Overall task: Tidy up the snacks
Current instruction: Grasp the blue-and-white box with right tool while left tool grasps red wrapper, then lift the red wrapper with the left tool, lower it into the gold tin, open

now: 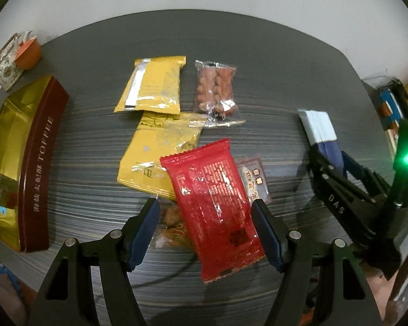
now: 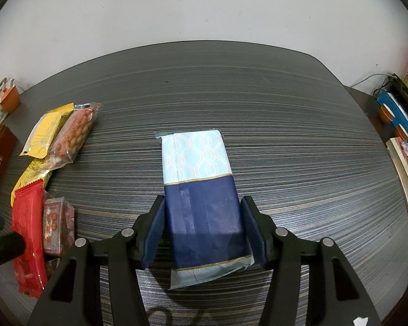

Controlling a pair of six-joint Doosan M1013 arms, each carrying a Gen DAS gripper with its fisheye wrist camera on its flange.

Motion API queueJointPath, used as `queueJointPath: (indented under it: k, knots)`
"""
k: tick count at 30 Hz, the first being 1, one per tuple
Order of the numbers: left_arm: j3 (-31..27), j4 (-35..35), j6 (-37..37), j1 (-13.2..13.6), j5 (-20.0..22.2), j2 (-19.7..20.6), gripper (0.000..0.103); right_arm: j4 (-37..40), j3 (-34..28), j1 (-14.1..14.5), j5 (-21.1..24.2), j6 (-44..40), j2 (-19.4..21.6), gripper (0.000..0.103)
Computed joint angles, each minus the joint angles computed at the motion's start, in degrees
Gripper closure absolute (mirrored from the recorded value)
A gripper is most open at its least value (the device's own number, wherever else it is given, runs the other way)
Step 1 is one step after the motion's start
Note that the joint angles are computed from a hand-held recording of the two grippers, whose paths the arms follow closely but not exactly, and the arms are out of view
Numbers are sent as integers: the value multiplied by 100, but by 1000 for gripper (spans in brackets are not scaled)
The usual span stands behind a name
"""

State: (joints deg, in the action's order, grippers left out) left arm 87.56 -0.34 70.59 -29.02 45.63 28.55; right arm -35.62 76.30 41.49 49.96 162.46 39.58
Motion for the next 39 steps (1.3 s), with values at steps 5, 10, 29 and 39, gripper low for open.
queueJointPath:
  k: [5, 10, 29, 39]
  knots:
    - [6, 103, -51, -26, -23, 33, 33, -7, 21, 0, -15, 0, -14, 50]
    - [50, -59, 179, 8, -131, 20, 39, -4, 34, -3, -26, 6, -22, 50]
    - [19, -158, 366, 10, -173, 97, 44, -4, 17, -1, -16, 0, -13, 49]
    - [101, -554, 935, 80, -269, 30, 56, -7, -14, 1, -3, -14, 8, 49]
